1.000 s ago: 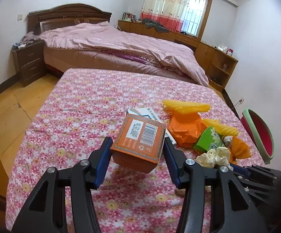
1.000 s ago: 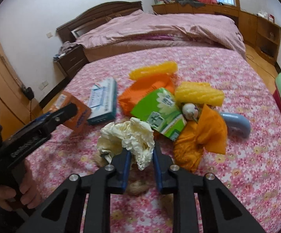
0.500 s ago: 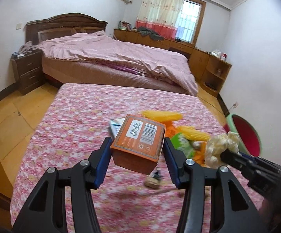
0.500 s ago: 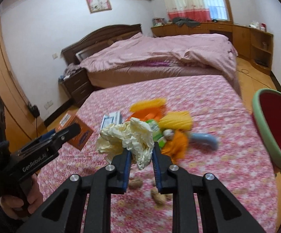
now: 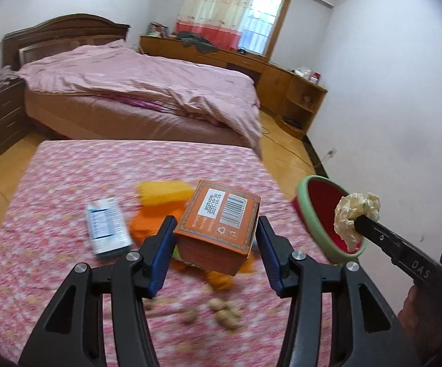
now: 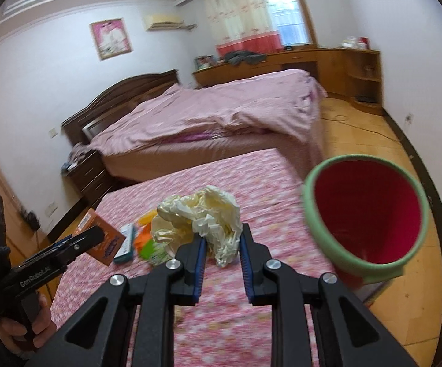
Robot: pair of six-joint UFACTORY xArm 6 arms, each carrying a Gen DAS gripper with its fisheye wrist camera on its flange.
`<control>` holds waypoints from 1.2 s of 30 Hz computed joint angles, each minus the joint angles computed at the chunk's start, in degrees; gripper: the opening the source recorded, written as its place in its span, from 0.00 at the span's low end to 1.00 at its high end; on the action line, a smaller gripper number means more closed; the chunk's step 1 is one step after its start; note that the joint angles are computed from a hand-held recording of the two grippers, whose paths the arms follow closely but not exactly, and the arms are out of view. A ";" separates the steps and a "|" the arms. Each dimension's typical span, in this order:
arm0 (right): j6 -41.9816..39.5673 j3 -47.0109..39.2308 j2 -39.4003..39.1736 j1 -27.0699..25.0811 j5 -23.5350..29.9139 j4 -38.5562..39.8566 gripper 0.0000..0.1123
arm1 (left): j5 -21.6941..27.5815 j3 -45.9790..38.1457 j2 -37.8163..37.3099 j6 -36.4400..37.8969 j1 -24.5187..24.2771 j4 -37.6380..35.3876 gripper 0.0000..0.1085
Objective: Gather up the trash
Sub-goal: 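Carry the orange box and tissue to the red bucket and release both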
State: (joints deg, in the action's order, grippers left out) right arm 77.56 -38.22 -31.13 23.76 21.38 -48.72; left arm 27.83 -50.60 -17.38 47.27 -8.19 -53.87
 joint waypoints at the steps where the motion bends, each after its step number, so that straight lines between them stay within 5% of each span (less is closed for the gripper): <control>1: 0.22 0.29 -0.66 -0.41 0.48 0.13 0.20 | -0.29 -0.44 0.30 -0.64 -1.11 0.65 0.49; 19: -10.76 16.11 -10.74 -20.87 -8.45 16.65 0.21 | -6.50 -13.35 16.73 -9.23 -20.46 12.85 0.49; 32: -24.75 20.20 -3.44 -29.26 -19.97 31.77 0.24 | -5.29 -21.98 27.61 -11.84 -25.06 19.21 0.49; 36: -27.24 19.81 -2.08 -29.29 -21.03 34.32 0.35 | -5.93 -22.52 28.55 -11.95 -25.54 19.52 0.59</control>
State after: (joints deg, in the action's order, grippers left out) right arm 50.32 -18.41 -33.21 -5.52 0.35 -14.39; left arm 21.89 -73.12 11.17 35.32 -33.73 -34.35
